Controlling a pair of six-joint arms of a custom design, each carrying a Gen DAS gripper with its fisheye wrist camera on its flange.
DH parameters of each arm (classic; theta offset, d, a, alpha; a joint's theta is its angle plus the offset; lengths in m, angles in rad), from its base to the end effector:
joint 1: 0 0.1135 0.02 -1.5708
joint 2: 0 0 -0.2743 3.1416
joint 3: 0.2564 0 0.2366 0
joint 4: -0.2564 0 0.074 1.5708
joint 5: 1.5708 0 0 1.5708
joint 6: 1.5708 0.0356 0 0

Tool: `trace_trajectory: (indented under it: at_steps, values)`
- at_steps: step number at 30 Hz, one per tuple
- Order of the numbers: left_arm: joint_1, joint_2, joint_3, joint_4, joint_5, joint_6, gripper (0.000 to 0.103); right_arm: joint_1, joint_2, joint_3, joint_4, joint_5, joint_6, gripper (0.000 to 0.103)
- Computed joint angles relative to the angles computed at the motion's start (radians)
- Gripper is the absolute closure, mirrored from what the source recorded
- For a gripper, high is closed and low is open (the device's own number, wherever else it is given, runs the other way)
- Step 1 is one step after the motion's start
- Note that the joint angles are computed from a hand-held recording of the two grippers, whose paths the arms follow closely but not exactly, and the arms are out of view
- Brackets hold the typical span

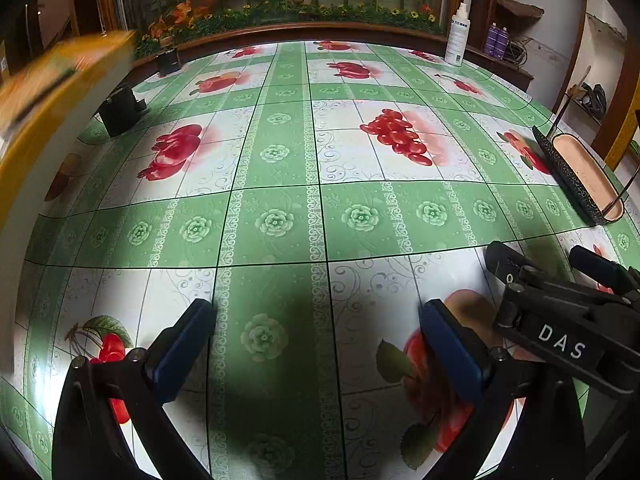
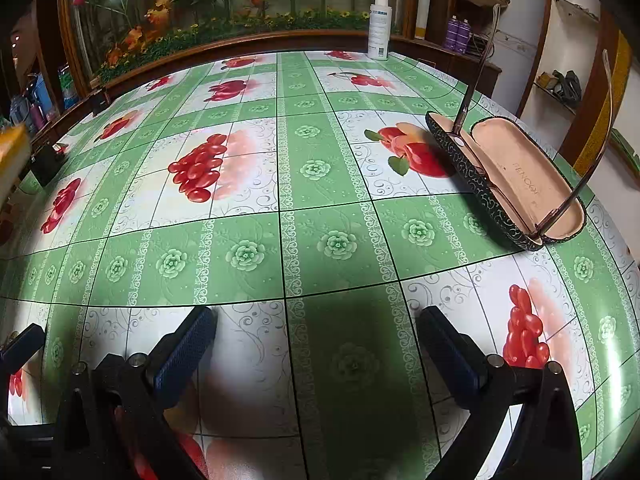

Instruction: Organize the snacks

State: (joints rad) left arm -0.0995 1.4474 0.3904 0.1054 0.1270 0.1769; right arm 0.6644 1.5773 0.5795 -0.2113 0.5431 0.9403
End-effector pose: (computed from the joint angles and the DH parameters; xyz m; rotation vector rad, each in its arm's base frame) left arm 0.2129 -0.0258 0.1269 0.3972 2.4844 -0.1287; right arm 0.1950 0.1293 0.1303 0.4704 2.4616 -0.1553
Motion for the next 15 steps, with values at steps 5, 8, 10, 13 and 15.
trace_trajectory:
  at_steps: [5, 8, 10, 13, 15]
  values:
    - [0.0, 0.0, -0.001, 0.0, 0.0, 0.0, 0.0, 0.0, 0.0, 0.0, 0.0, 0.0, 0.0, 0.001]
    - [0.002, 0.001, 0.001, 0.0, 0.001, 0.001, 0.0, 0.0, -0.001, 0.0, 0.0, 0.0, 0.0, 0.001]
    - [0.002, 0.002, 0.001, 0.001, 0.002, 0.002, 0.0, 0.0, -0.001, 0.0, 0.0, 0.0, 0.0, 0.001]
    - [0.002, 0.001, 0.0, 0.0, 0.0, -0.001, 0.0, 0.0, -0.002, -0.002, 0.0, 0.0, 0.0, 0.001]
    - [0.006, 0.002, 0.003, -0.003, 0.001, 0.001, 0.0, 0.001, -0.003, -0.003, 0.0, -0.002, 0.0, 0.001]
